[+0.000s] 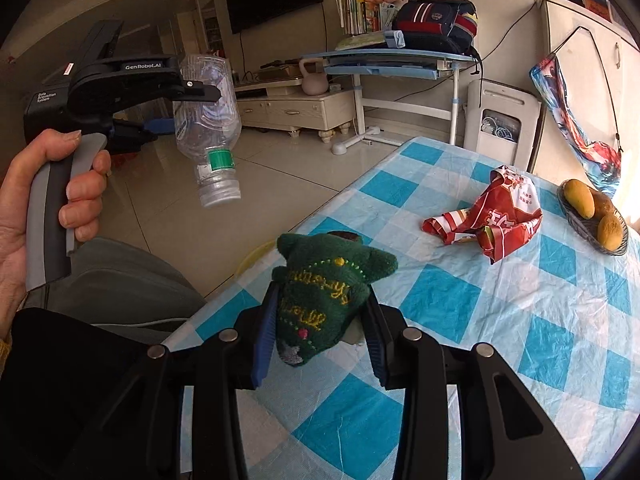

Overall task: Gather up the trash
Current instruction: 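Carry the bottle into the yellow bucket with the left tool while the right tool drops the toy there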

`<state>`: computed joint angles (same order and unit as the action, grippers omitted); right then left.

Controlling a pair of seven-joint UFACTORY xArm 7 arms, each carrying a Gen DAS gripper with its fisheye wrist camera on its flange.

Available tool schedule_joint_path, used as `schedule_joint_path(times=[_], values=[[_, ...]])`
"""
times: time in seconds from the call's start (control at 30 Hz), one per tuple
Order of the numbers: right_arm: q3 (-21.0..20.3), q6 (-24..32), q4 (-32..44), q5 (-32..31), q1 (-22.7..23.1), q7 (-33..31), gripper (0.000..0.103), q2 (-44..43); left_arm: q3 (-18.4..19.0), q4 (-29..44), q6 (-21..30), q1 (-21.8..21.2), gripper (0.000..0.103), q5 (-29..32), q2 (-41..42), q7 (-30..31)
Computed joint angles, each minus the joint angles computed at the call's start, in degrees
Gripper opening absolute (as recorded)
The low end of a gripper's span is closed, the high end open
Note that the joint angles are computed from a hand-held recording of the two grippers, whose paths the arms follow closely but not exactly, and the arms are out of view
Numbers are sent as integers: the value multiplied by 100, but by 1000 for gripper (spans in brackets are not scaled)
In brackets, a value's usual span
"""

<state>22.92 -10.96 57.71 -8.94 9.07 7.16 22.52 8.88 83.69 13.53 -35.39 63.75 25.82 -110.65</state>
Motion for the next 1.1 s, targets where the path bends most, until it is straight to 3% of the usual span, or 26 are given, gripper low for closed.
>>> schedule_joint_path(times=[0.07, 0.23, 0.3, 0.5, 0.67, 0.73, 0.8, 0.87, 1.0, 1.1], values=[[97, 112, 259, -28, -21, -29, 39, 201, 248, -178, -91, -102, 53, 486, -139, -571], [278, 465, 961, 48, -22, -296, 39, 663, 149, -459, -521, 296, 53, 653, -157, -1208], [253, 646, 1295, 137, 97, -467, 39, 870, -7, -466, -425, 440, 53, 347, -113, -845], [-9, 1185, 2398, 394, 650, -942, 39, 1502, -626, -115, -122, 913, 53, -1319, 367, 971], [-464, 1729, 3772, 609, 1259, -1178, 39, 2247, -1030, 190, -70, 1308, 55, -2559, 812, 1767], [-663, 2120, 4424, 701, 1498, -1229, 42, 2595, -825, 223, 125, 1132, 60, -2725, 833, 1700], [-890, 2546, 4981, 800, 1732, -1206, 44, 2889, -294, 128, 282, 677, 72, -2580, 712, 1355], [-995, 2637, 5067, 909, 1823, -1189, 45, 2940, 215, 77, 529, 208, 76, -2359, 602, 1025], [-980, 2177, 4458, 1076, 1801, -1211, 54, 2611, 567, 68, 1027, -230, 80, -1638, 380, 522], [-919, 1742, 3725, 1088, 1718, -1268, 55, 2198, 626, 189, 1519, -459, 86, -1010, 267, 182]])
